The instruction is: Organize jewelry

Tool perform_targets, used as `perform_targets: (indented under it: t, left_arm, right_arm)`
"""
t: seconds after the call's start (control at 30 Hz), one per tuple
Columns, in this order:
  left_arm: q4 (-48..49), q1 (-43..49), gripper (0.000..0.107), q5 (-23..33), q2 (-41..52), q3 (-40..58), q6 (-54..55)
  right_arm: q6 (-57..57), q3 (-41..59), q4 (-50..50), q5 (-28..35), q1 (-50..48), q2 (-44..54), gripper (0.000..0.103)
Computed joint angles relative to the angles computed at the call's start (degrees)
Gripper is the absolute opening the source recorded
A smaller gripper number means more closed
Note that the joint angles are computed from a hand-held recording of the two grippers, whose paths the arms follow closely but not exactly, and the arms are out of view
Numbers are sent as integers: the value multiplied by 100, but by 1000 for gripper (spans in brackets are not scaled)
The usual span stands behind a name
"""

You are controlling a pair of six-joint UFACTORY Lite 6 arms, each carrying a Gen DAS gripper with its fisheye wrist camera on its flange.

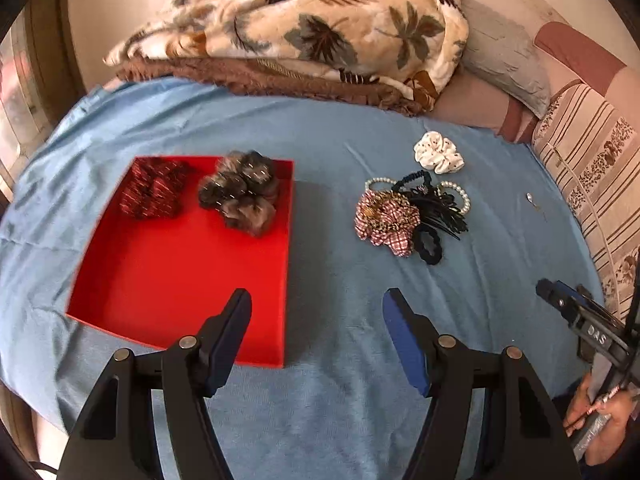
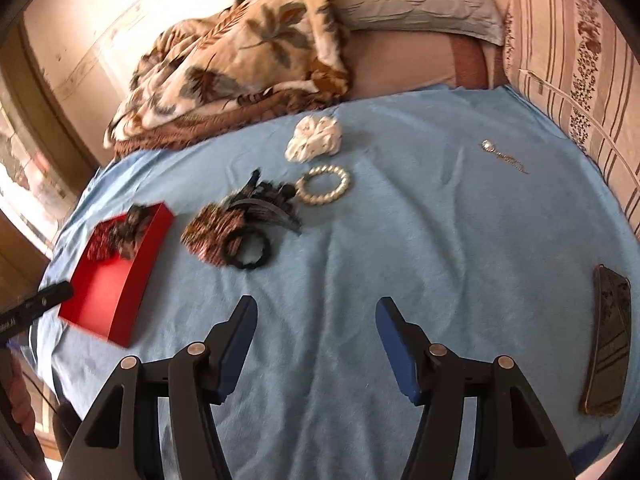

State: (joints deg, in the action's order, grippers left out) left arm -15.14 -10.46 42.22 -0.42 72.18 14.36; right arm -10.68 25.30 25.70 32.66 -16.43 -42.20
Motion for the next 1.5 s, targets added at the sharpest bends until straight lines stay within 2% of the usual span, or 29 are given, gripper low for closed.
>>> perform_targets:
  t: [0.2,0.33,0.43,0.47,0.5,0.67,0.8,0.83,0.87,0.9,0.93,0.97,1.1,1.27,1.43,1.47,1.5]
  left_arm:
    - [-262,-404,67,-256,963,497,-48]
    - [-298,-738,66,-382,1918,1314,-105]
    - [-64,-883,51,-401,2847,2237,-449]
    - [-48,-884,43,-328,3178,2587,-508]
    - [-44,-879,42,-253,3428,2867,-549]
    - [-247,-763,42,-138,4385,3882,-599]
    - [-375,-750,41,164,5006,4621,-551]
    - [-410,-749,36,229,5121,4758,-539]
    - [-532,-737,12,231,5155,4781,-453]
    - [-635,-728,12,284,5176,4810,-388]
    - [-737,-723,12,253,5139,4761,-326]
    - [-870,-713,12,169,5003,4578,-205]
    - [-1583,-558,12,178,4356,3857,425]
    - [-2620,-377,12,447,2952,2400,1468]
    - [-2950,-344,12,630,1603,762,2040]
    - [-2844,-383,13,514,1380,386,2006]
    - [-2652,-436,17,384,1274,184,1895]
  right_arm:
    - [-1588,620,1415,-647,-434,1629,67]
    - [-2429,1628,2286,-1145,-369,3110,67]
    - [-2741,2678,2660,-1339,-272,4392,67]
    - [-2730,3039,2697,-1359,-243,4785,67]
    - [-2655,3471,2661,-1367,-214,5234,67]
    - [-1881,5325,2149,-1268,-123,6975,67]
    - [-878,6699,1448,-1031,-35,8194,67]
    - [-704,6931,1334,-979,-22,8392,67]
    - [-612,7137,1307,-924,-13,8575,64]
    - [-676,7238,1415,-887,-22,8665,56]
    - [-776,7312,1535,-799,-39,8719,25]
    - [-865,7358,1628,-696,-66,8742,10]
    - [-1561,6570,2231,-859,-151,8036,9]
    - [-2814,4994,3267,-753,-515,6423,9]
    - [-3606,2851,3628,-68,-1191,3989,9]
    - [-3699,2349,3641,224,-1456,3424,9]
    - [-3813,1996,3700,472,-1690,3072,11]
